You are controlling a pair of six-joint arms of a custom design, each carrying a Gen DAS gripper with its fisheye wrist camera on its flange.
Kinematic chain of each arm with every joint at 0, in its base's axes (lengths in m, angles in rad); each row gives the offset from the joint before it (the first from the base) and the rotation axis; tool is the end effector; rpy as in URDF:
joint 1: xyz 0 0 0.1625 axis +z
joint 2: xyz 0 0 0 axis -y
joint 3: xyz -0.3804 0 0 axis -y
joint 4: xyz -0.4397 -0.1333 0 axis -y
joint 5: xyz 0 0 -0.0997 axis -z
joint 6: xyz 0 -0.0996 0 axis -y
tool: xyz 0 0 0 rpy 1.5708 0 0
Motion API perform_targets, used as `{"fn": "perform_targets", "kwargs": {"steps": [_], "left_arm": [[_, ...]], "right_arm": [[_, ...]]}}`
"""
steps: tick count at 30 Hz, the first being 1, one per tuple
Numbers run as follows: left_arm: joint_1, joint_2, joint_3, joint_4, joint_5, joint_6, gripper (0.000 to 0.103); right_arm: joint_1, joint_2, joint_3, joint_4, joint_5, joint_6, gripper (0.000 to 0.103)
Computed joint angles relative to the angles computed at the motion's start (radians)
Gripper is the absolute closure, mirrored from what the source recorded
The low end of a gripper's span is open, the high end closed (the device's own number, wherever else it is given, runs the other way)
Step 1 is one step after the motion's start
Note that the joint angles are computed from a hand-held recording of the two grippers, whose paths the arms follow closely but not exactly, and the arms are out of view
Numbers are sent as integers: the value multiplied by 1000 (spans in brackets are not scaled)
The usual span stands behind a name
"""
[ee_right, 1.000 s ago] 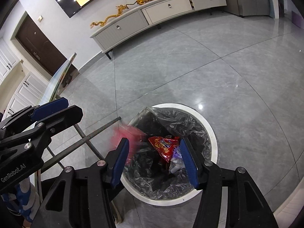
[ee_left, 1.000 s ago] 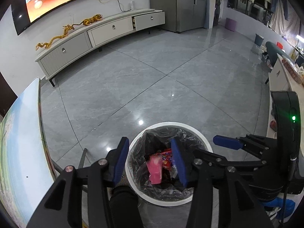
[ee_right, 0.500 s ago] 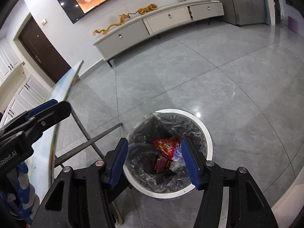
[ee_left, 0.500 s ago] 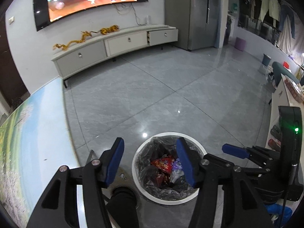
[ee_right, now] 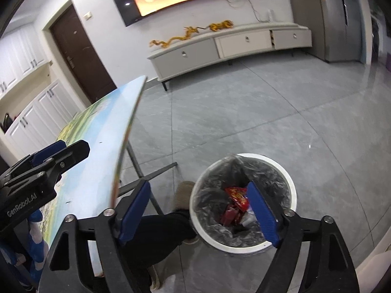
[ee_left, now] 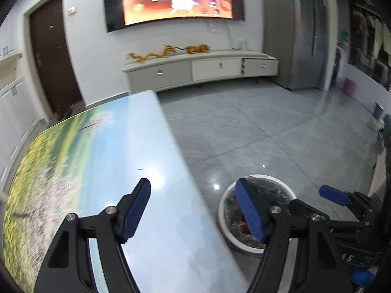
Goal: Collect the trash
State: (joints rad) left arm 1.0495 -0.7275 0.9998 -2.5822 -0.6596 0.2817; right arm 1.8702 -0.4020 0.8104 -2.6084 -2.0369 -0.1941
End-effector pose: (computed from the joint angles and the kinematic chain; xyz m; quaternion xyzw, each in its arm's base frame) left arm -0.2257 -0.8187 0.3193 0.1810 0.8329 -0.3711 0.3686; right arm 0.3461 -0.8210 0.1234 0.1567 -0.9146 0.3122 0.2035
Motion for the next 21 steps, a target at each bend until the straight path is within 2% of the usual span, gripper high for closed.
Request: {"fn": "perform_targets", "kwargs": {"steps": [5,11,15,21], "left_arm": [[-8,-42,72,-150,65,59,32],[-15,-82,137,-298,114,139,32],[-16,-125,196,-344,124,152,23],[-13,-178,253,-393,111,152,21]], "right_arm": [[35,21,0,-67,-40,-47,5],[71,33,14,-134,-79,-88,0],[91,37,23,-155,-101,-99,0],[111,47,24,-188,-131,-117,0]]}}
